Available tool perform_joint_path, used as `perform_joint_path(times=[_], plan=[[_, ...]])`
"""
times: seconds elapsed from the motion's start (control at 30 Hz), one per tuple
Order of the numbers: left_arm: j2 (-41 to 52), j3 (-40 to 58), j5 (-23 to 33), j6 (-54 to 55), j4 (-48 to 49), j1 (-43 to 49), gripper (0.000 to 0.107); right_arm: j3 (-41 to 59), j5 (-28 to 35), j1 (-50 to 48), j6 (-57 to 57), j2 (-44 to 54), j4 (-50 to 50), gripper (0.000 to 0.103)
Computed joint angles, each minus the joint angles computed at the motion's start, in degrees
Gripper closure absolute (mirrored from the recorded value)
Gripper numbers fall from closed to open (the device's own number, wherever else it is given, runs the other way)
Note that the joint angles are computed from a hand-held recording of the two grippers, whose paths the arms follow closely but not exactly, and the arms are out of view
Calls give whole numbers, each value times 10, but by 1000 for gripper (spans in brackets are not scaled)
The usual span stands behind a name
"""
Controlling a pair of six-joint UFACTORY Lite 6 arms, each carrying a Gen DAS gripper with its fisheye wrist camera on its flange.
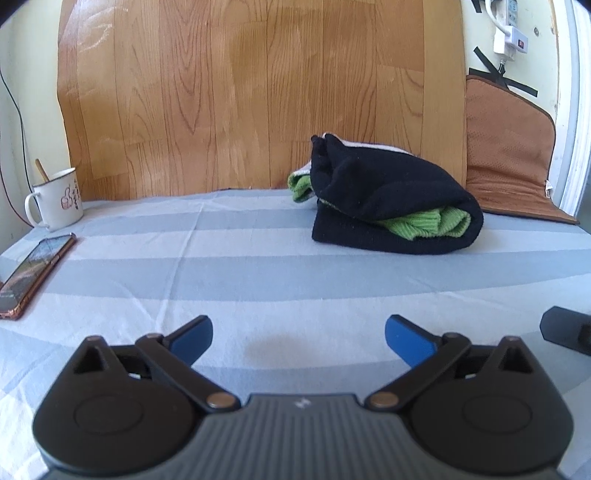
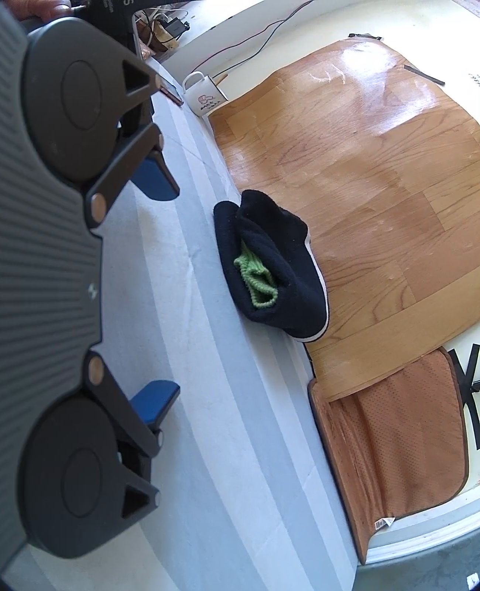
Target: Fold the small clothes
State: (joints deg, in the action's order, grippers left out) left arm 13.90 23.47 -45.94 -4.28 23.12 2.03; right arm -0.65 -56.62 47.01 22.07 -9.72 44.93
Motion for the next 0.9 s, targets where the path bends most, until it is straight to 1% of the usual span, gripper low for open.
perform_joint_path(times=[0.1,0.23,0.37,0.47,0.53,0.63,0.7,0.9], plan=[[4,6,11,-6,3,-1,4,4,11,-16,2,1,-17,0],[8,15,24,-20,26,3,4,8,14,-11,-5,4,-7,0],[6,11,19,-29,49,9,4,8,13,-12,-4,5,-8,0],[5,10,20,-26,42,4,4,8,14,-14,-4,4,-11,0],[11,22,31,-54,74,14,4,8,13,-15,-1,5,-12,0],[27,50,52,-127,152,36,4,7,11,-19,3,6,-18,0],[29,50,45,-133,154,40,4,7,11,-19,3,6,-19,0],[27,46,49,-121,129,30,4,6,11,-20,3,5,-19,0]])
